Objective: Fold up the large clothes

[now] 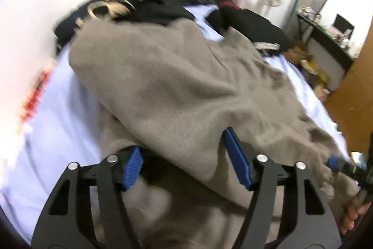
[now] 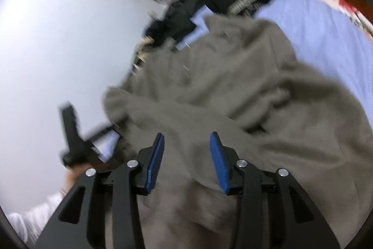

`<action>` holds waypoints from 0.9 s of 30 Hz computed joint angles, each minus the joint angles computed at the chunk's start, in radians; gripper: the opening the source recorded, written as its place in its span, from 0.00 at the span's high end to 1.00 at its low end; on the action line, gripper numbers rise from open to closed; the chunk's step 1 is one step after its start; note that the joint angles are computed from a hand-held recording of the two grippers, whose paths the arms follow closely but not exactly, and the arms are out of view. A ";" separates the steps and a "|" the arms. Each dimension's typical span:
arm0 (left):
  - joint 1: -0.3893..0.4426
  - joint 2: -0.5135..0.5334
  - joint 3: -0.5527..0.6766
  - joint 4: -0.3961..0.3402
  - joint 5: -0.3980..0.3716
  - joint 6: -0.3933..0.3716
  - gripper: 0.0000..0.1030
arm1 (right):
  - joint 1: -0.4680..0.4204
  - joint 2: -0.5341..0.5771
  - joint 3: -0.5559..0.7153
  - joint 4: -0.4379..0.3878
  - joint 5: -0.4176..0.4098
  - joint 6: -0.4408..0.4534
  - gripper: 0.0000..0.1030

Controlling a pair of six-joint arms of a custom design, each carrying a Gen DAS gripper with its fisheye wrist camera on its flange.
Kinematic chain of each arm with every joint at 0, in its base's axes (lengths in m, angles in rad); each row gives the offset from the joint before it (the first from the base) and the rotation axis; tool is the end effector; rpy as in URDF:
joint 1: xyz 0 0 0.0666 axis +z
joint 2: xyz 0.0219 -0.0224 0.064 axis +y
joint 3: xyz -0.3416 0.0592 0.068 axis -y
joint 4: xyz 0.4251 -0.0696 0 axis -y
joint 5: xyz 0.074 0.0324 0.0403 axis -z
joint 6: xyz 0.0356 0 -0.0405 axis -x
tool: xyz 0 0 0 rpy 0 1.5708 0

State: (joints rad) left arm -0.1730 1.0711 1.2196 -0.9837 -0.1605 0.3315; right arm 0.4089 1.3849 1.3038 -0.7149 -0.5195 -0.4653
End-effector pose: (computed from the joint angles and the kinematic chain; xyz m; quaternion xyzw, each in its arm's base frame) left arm 0.4062 -0.0656 0.4449 -0.1024 0.9249 -0.0170 0.3657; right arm 0.4726 0.2236 0.3693 -0.0718 0.8972 0.3700 0.2301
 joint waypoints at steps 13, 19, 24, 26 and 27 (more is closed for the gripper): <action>-0.001 0.123 0.218 -0.283 -0.044 -0.244 0.44 | 0.058 0.096 0.079 -0.201 0.133 0.170 0.76; -0.006 0.010 0.190 -0.328 -0.099 -0.353 0.32 | 0.033 0.094 0.064 -0.176 0.073 0.140 0.75; 0.070 0.095 0.263 -0.336 -0.137 -0.304 0.32 | 0.026 0.123 0.105 -0.253 0.081 0.162 0.78; 0.092 0.156 0.293 -0.339 -0.133 -0.293 0.32 | 0.023 0.126 0.104 -0.263 0.089 0.161 0.79; 0.096 0.178 0.304 -0.340 -0.131 -0.286 0.32 | 0.022 0.124 0.101 -0.262 0.090 0.158 0.80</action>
